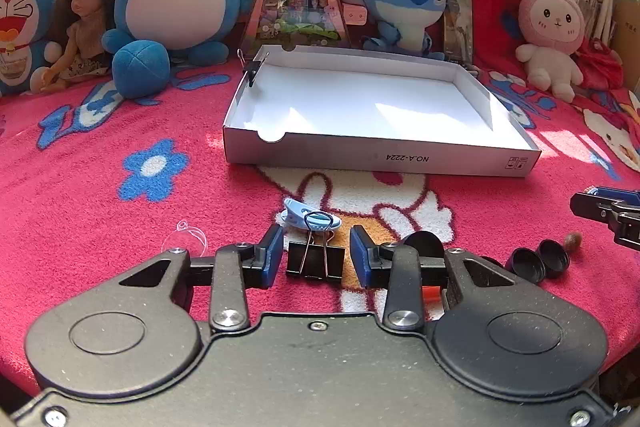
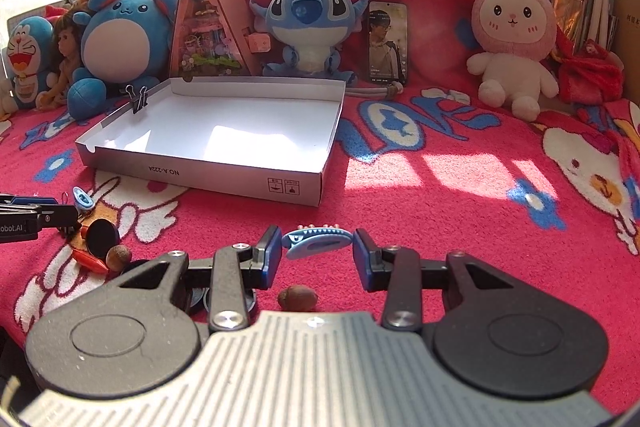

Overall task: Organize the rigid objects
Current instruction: 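Carry both held clips over the white box and lower them inside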

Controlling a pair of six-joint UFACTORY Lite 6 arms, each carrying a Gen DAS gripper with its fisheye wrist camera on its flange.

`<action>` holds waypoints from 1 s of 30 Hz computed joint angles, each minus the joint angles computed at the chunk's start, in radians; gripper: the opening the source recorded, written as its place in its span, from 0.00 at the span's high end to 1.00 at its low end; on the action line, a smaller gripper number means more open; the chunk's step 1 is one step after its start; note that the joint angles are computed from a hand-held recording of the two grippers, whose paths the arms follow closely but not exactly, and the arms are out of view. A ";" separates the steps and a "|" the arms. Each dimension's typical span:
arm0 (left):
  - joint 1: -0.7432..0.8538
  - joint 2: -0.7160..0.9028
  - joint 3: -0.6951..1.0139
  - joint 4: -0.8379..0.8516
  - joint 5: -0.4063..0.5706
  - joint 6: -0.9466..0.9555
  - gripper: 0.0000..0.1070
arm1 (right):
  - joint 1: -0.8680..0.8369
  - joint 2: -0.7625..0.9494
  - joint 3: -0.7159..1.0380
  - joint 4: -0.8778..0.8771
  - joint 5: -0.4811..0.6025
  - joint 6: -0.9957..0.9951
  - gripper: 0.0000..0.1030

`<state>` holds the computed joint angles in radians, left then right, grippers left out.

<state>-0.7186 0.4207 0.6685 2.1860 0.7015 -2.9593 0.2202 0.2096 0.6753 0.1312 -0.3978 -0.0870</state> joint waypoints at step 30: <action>0.096 -0.159 0.029 0.053 -0.106 0.127 0.72 | -0.003 0.048 0.110 -0.037 0.047 0.082 0.56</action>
<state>-0.6221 0.2616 0.6972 2.2393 0.5958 -2.8326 0.2172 0.2578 0.7854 0.0938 -0.3506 -0.0050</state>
